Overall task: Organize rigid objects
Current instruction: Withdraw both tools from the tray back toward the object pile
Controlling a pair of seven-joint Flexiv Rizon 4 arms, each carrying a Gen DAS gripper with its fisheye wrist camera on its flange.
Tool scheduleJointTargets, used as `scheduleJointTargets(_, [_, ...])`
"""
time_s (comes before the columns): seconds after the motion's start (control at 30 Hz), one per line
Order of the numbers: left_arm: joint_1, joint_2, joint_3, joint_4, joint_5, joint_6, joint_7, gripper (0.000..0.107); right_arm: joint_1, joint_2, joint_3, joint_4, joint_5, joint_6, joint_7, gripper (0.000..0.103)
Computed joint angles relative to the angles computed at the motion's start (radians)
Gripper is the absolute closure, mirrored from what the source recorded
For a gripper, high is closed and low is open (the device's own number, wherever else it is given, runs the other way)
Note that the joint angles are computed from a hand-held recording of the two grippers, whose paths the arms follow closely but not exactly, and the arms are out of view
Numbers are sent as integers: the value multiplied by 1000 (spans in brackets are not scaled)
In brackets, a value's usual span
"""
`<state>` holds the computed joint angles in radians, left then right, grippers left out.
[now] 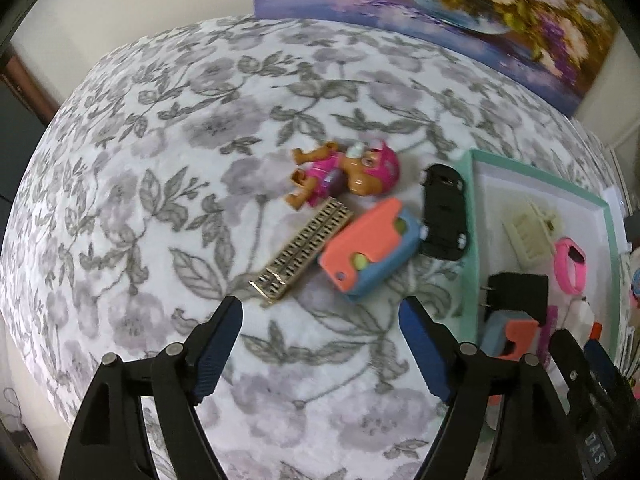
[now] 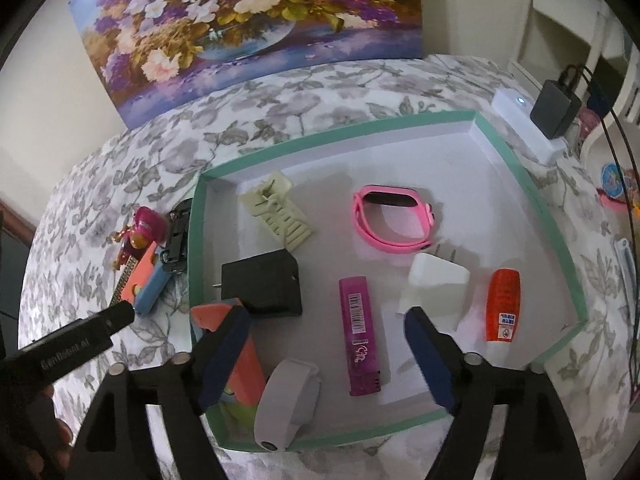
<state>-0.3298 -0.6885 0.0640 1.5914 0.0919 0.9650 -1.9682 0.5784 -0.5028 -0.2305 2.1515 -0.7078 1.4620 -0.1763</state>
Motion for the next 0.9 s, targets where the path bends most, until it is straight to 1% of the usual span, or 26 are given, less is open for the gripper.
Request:
scheduleJointTargets(0.07, [3, -2, 6, -2, 0, -3, -9, 15, 18, 1, -21, 1, -13, 0, 15, 11])
scheduleJointTargets(0.1, [5, -2, 9, -1, -1, -2, -13, 15, 26, 2, -30, 1, -21, -2, 22, 9])
scheduleJointTargets(0.13, [9, -2, 10, 0, -2, -2, -16, 15, 35, 3, -41, 0, -33, -7, 32, 2])
scheduleJointTargets(0.17, [13, -1, 10, 0, -3, -1, -17, 15, 43, 4, -51, -1, -46, -13, 43, 0])
scheduleJointTargets(0.23, [16, 0, 18, 1, 2, 5, -25, 14, 55, 7, -68, -3, -81, -22, 69, 0])
scheduleJointTargets(0.33, [18, 4, 34, 1, 17, 15, -42, 11, 49, 8, -67, -8, -130, -29, 104, 0])
scheduleJointTargets(0.53, [43, 18, 49, 18, 22, 63, -73, 11, 6, 7, -22, -30, -195, -51, 144, 0])
scheduleJointTargets(0.67, [57, 28, 54, 35, 24, 100, -80, 11, -6, 12, -8, -47, -272, -59, 186, 0])
scheduleJointTargets(0.8, [75, 34, 54, 47, 22, 144, -68, 11, -20, 3, 12, -88, -357, -72, 242, 0])
scheduleJointTargets(0.9, [109, 33, 25, 54, -12, 150, -15, 11, -49, -23, 63, -133, -358, -93, 229, 0])
